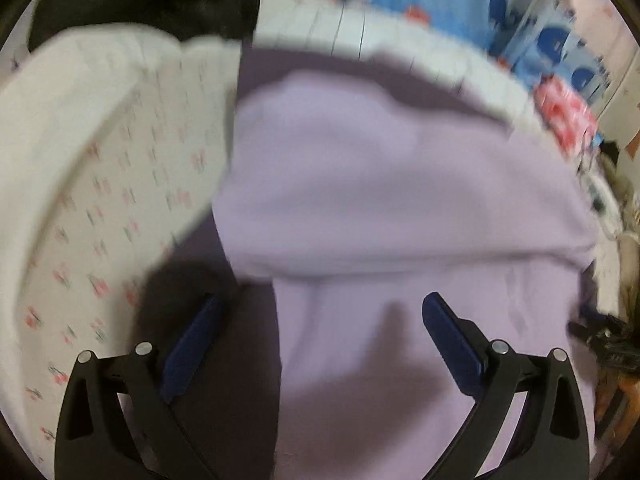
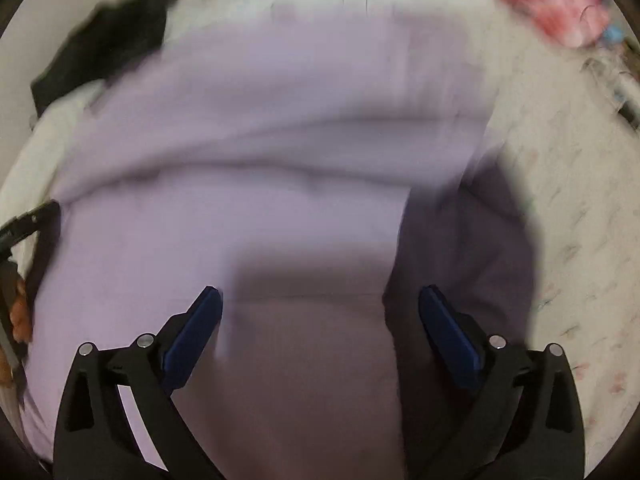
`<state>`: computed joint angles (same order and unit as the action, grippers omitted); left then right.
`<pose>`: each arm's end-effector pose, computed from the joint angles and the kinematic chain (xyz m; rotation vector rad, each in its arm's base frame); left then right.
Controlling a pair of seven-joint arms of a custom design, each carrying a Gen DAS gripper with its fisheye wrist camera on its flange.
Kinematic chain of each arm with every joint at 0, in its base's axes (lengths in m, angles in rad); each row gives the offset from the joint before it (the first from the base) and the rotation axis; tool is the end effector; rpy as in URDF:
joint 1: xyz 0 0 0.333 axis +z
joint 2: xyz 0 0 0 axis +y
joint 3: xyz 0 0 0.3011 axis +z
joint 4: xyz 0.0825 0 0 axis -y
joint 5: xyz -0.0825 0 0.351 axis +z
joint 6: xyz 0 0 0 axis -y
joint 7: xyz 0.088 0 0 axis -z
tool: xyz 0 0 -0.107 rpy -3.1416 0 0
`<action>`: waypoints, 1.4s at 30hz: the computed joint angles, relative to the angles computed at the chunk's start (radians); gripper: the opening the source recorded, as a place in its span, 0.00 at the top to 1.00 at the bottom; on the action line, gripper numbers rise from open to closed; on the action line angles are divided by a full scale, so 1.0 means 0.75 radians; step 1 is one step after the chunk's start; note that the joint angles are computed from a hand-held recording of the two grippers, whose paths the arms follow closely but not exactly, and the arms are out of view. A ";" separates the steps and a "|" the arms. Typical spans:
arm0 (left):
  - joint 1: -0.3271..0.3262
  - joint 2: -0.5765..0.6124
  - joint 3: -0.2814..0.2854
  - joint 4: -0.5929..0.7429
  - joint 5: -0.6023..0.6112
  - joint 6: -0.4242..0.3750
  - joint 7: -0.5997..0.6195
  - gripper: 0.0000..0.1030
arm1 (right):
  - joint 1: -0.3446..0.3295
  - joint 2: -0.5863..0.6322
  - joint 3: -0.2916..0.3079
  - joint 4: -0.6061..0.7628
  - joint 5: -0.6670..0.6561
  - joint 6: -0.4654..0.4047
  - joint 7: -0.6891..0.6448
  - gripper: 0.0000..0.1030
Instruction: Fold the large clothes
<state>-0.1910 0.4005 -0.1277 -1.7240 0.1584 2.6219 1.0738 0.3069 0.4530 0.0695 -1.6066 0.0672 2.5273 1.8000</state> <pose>0.6321 -0.2012 0.4134 -2.0808 1.9137 -0.6382 0.6365 0.2429 0.4204 -1.9782 1.8128 -0.2012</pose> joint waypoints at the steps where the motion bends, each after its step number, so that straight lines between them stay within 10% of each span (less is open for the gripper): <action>1: -0.021 -0.004 0.022 -0.011 0.045 0.012 -0.023 0.06 | -0.003 -0.007 0.001 -0.004 0.013 0.004 0.011 0.07; 9: -0.062 -0.079 0.043 -0.100 0.203 0.110 -0.099 0.06 | -0.013 -0.112 0.027 -0.102 0.063 0.143 0.020 0.07; 16: -0.058 0.000 0.032 0.009 0.197 0.073 -0.027 0.06 | 0.035 0.045 -0.040 0.167 -0.093 -0.164 0.097 0.06; 21: -0.154 -0.056 0.152 -0.063 0.440 0.217 -0.205 0.06 | -0.001 0.019 0.017 0.142 -0.016 -0.019 0.028 0.06; 29: -0.148 -0.070 0.171 -0.091 0.653 0.321 -0.334 0.06 | 0.066 0.097 -0.017 0.276 -0.126 -0.197 -0.015 0.06; 36: -0.176 -0.058 0.195 -0.082 0.731 0.391 -0.381 0.06 | 0.077 0.026 0.003 0.168 -0.131 0.113 -0.087 0.06; 42: -0.183 -0.029 0.167 -0.049 0.735 0.378 -0.294 0.06 | 0.109 0.145 -0.011 0.328 -0.162 -0.137 -0.138 0.06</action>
